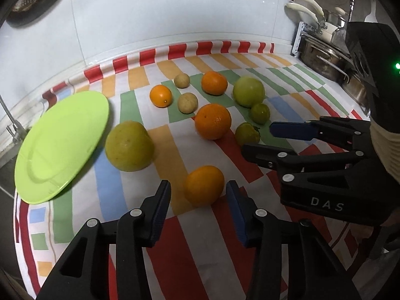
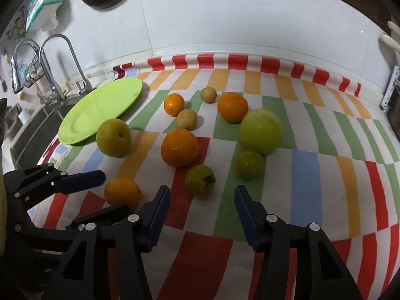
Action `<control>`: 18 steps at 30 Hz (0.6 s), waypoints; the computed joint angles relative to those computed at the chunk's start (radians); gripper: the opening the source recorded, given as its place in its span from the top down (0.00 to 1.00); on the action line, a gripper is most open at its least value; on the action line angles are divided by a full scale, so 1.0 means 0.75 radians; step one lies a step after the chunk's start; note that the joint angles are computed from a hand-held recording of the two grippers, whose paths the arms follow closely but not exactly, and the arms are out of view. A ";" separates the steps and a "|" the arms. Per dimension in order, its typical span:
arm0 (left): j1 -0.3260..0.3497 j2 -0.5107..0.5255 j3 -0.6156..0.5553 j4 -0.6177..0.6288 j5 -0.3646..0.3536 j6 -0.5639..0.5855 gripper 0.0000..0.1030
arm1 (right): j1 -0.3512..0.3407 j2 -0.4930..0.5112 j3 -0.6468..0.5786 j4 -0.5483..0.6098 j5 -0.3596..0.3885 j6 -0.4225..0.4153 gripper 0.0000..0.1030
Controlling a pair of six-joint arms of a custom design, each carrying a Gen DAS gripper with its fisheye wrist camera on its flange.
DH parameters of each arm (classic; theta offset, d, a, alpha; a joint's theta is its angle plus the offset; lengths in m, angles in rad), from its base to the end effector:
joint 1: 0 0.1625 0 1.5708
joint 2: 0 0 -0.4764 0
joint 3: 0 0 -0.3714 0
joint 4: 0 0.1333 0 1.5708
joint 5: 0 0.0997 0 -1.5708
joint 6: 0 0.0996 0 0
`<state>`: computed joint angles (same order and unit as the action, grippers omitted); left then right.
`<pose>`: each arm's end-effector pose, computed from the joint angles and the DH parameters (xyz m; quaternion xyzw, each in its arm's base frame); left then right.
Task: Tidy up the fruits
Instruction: 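Move the left gripper down to the orange and close on it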
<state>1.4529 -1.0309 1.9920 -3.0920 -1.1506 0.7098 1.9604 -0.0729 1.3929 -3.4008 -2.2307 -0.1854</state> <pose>0.1033 -0.6067 0.2426 0.3252 0.8837 -0.2001 0.2706 0.3299 -0.6134 -0.1826 0.1812 -0.9011 0.2694 0.2876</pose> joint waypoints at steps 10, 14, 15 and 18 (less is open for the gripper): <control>0.018 0.015 -0.050 0.078 -0.043 -0.043 0.68 | -0.016 0.016 -0.050 0.056 0.032 -0.012 0.56; 0.024 0.014 -0.057 0.085 -0.056 -0.060 0.68 | -0.019 0.021 -0.066 0.078 0.033 -0.014 0.63; 0.024 0.015 -0.056 0.079 -0.054 -0.063 0.68 | -0.020 0.021 -0.067 0.084 0.032 -0.013 0.64; 0.027 0.017 -0.059 0.068 -0.050 -0.078 0.68 | -0.021 0.024 -0.069 0.086 0.028 -0.013 0.69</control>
<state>1.4729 -1.0184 1.9475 -3.0408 -1.1883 0.6515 1.9450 -0.0551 1.3414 -3.3360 -2.2098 -0.1950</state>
